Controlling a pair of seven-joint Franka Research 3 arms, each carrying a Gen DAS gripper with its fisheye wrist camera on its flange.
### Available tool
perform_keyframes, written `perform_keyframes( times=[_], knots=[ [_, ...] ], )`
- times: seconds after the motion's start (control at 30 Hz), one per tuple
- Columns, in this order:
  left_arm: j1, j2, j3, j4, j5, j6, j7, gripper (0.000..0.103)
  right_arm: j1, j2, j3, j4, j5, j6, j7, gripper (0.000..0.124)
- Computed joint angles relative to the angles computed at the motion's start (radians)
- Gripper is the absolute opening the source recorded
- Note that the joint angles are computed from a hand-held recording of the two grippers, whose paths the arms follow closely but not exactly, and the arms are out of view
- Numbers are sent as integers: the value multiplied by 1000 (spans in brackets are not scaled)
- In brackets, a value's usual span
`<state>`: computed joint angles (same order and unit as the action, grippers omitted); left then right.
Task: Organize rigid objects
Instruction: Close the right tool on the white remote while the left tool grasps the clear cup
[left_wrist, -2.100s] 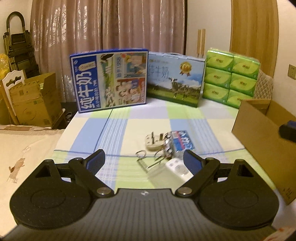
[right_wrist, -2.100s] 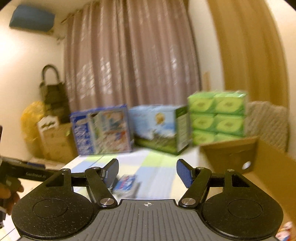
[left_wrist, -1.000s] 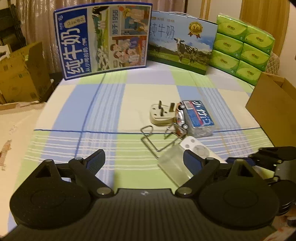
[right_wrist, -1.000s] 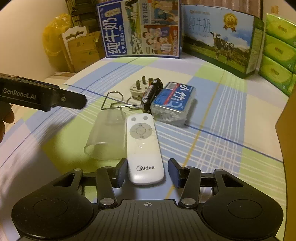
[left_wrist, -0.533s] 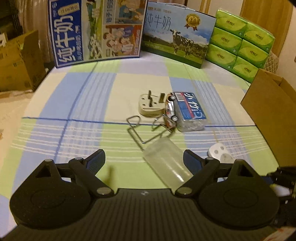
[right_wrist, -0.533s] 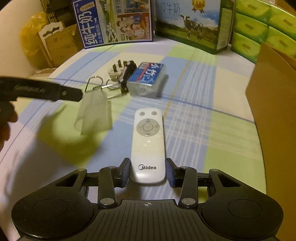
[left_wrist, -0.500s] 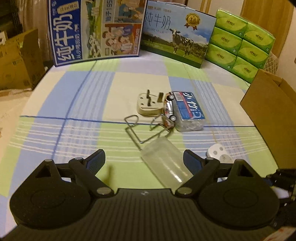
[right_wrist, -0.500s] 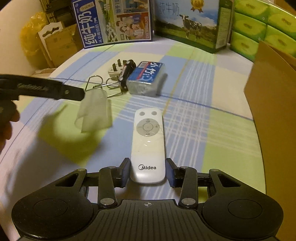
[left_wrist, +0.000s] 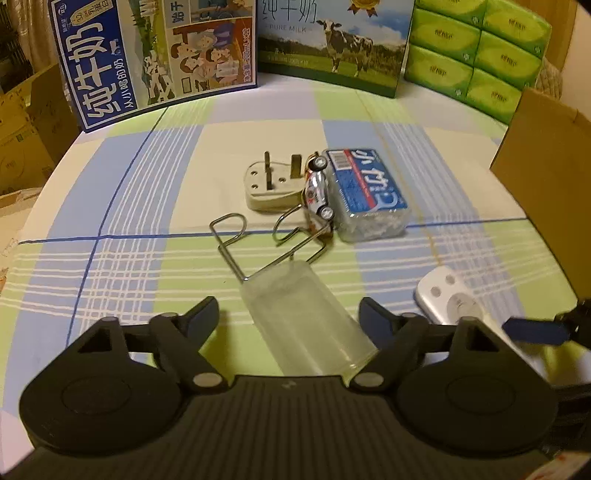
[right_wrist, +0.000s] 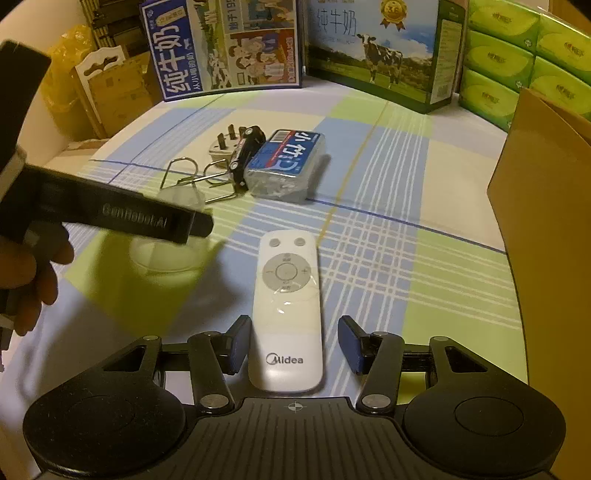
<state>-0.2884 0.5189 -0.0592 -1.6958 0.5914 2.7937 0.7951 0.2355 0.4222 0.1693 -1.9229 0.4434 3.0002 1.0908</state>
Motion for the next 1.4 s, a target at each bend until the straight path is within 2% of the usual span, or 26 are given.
perform_keyframes(
  times=[0.07, 0.13, 0.33, 0.43, 0.5, 0.7, 0.8, 0.93, 1.03, 1.13, 1.4],
  knots=[
    [-5, -11, 7, -10, 12, -8, 1, 69, -1, 5, 0, 9, 3, -5, 3, 49],
    [-6, -22, 11, -23, 31, -2, 6, 59, -2, 8, 2, 13, 6, -5, 3, 49],
    [16, -59, -11, -80, 37, 7, 46, 46, -9, 12, 12, 12, 10, 11, -17, 47],
    [33, -93, -39, -136, 10, 29, 86, 46, -17, 4, 21, 1, 23, 14, -21, 38],
    [40, -120, -57, -177, -10, 43, 112, 46, -30, -12, 33, -19, 40, 10, -32, 38],
    [32, -200, -79, -295, -20, 82, 155, 46, 16, -84, -25, -102, 20, -7, 29, 38],
    [33, -226, -87, -340, -36, 112, 162, 46, 16, -118, -18, -149, 25, 1, 28, 38],
    [1, -227, -55, -346, 27, 111, 124, 49, 33, -116, -25, -165, 0, 41, 30, 40],
    [-1, -220, -49, -336, 41, 107, 102, 49, 8, -92, 6, -143, 25, 60, 15, 42],
    [4, -214, -53, -328, 42, 107, 96, 49, -4, -82, 21, -136, 34, 77, 0, 44],
    [5, -211, -52, -322, 38, 107, 93, 47, 11, -66, 7, -119, 8, 84, 15, 45]
  ],
)
